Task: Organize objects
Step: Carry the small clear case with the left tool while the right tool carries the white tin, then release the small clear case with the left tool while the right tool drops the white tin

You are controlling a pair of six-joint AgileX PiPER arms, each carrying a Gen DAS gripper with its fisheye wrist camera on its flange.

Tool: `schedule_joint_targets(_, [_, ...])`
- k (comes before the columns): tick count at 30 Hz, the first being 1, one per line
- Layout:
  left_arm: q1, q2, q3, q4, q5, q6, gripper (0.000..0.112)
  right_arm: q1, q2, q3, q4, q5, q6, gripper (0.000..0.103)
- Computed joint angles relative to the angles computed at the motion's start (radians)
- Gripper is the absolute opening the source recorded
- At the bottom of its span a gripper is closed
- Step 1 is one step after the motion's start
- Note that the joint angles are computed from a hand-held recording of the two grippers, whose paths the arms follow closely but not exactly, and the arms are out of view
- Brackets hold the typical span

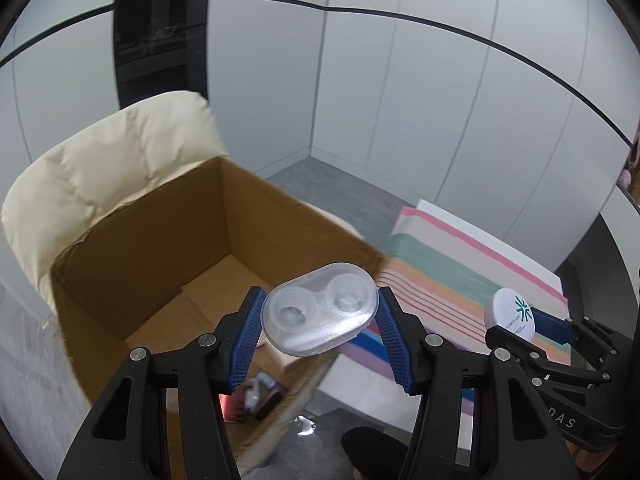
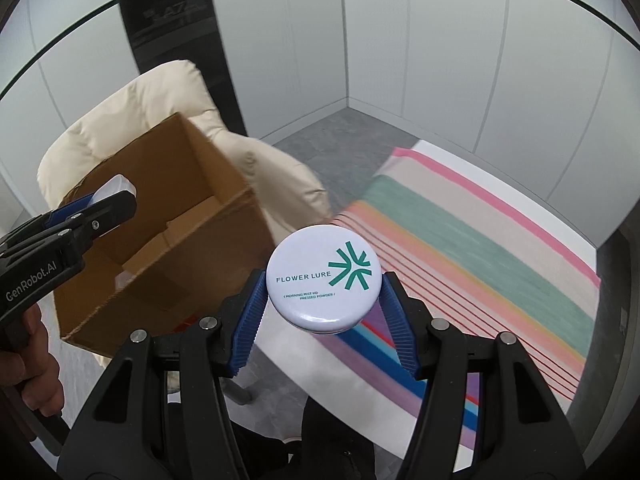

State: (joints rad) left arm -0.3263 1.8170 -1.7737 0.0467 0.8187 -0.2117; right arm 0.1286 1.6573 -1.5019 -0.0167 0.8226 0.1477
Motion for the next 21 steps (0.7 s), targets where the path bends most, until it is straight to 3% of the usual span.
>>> schedule_joint_targets(21, [0.195,-0.095,0.144,-0.051,-0.036,0.071,0.057,0.226,0.141,-0.193,-0.057,0.048,0.069,0.06])
